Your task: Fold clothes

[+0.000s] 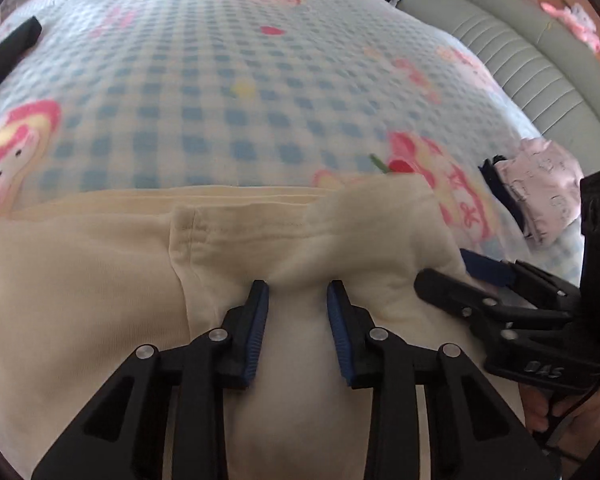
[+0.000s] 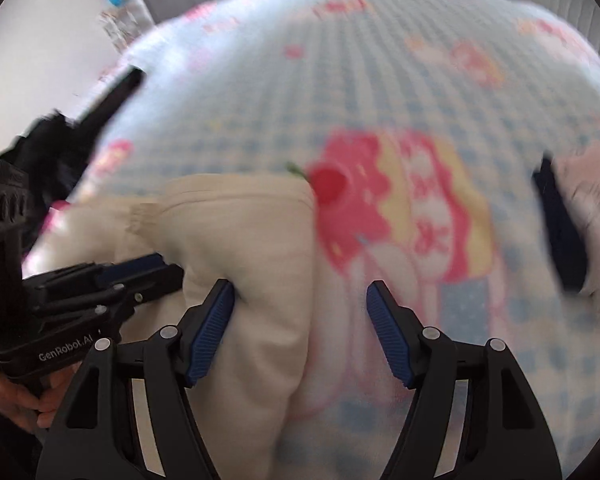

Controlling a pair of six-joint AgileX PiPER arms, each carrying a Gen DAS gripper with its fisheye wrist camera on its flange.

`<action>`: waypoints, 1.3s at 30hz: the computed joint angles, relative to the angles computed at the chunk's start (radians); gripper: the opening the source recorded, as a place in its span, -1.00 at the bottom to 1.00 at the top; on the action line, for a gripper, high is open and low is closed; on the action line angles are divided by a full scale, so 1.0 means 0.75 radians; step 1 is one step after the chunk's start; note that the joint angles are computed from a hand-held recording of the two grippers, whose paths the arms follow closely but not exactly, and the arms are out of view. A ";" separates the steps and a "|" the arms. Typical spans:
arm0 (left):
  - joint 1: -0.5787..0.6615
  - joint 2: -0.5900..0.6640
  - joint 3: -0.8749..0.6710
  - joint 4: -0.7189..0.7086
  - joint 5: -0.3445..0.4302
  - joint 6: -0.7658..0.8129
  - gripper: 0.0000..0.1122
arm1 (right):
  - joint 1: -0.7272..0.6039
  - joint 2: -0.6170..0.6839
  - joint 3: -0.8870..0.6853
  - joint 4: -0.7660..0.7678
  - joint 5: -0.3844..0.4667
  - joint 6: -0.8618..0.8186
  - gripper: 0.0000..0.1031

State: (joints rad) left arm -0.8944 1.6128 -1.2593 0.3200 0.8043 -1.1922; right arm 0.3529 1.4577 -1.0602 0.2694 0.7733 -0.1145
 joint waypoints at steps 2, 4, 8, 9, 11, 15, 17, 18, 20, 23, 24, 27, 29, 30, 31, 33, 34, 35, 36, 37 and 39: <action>-0.013 -0.027 -0.021 0.021 0.036 -0.008 -0.43 | -0.018 -0.009 0.021 0.012 -0.028 0.000 0.37; -0.048 -0.072 -0.031 0.105 0.077 -0.039 -0.46 | -0.029 -0.052 0.018 0.003 -0.012 0.021 0.37; -0.066 -0.158 -0.035 0.152 0.013 0.063 -0.44 | -0.122 -0.144 0.013 0.220 0.008 -0.183 0.37; -0.062 -0.143 -0.059 0.140 0.001 0.100 -0.42 | -0.153 -0.128 -0.013 0.309 0.036 -0.268 0.37; -0.055 -0.060 -0.146 0.153 0.050 0.127 -0.41 | -0.144 -0.042 -0.090 0.336 0.086 -0.295 0.37; 0.041 0.084 -0.209 0.070 0.151 0.124 -0.41 | -0.066 0.083 -0.136 0.166 0.048 -0.127 0.36; 0.062 0.043 -0.118 0.083 0.087 0.046 -0.58 | -0.083 0.086 -0.108 0.173 0.024 -0.103 0.36; 0.070 0.016 -0.077 0.097 0.065 0.000 -0.74 | -0.089 0.067 -0.085 0.173 0.005 -0.100 0.36; 0.078 -0.037 -0.031 0.132 0.073 -0.073 -0.76 | -0.100 0.029 -0.044 0.165 -0.029 -0.093 0.36; 0.099 -0.122 0.009 0.086 0.037 -0.064 -0.62 | -0.123 -0.031 -0.037 0.144 -0.034 -0.060 0.36; 0.067 -0.131 -0.008 0.127 0.034 -0.066 -0.32 | -0.110 -0.062 -0.038 0.104 -0.052 -0.005 0.35; -0.038 -0.104 -0.076 0.244 0.020 -0.065 -0.13 | -0.068 -0.103 -0.066 0.075 -0.066 0.017 0.35; -0.061 -0.023 -0.166 0.212 0.093 0.020 -0.13 | -0.011 -0.060 -0.098 -0.010 -0.029 0.058 0.33; -0.067 0.022 -0.209 0.205 0.183 0.021 -0.13 | 0.016 -0.027 -0.107 -0.087 -0.006 0.103 0.31; -0.073 0.061 -0.238 0.203 0.262 0.013 -0.14 | 0.017 -0.019 -0.106 -0.111 0.019 0.128 0.31; -0.094 -0.002 -0.149 0.212 0.282 -0.109 -0.17 | -0.061 -0.079 -0.058 -0.005 0.063 0.073 0.30; -0.119 -0.059 -0.086 0.240 0.266 -0.188 -0.17 | -0.109 -0.150 -0.016 0.047 0.077 0.027 0.30; -0.174 -0.112 -0.054 0.289 0.294 -0.275 -0.17 | -0.140 -0.220 0.023 0.065 0.096 -0.005 0.31; -0.237 -0.132 -0.057 0.343 0.335 -0.337 -0.17 | -0.174 -0.295 0.061 0.086 0.125 -0.043 0.31; -0.305 -0.149 -0.066 0.398 0.380 -0.398 -0.16 | -0.206 -0.354 0.089 0.114 0.156 -0.077 0.31; -0.473 -0.158 -0.113 0.518 0.476 -0.508 -0.14 | -0.263 -0.447 0.135 0.183 0.225 -0.133 0.31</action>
State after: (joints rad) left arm -1.2491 1.4943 -1.3444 0.7086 1.1613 -1.5732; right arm 0.1553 1.1221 -0.9588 0.4070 0.9422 -0.2142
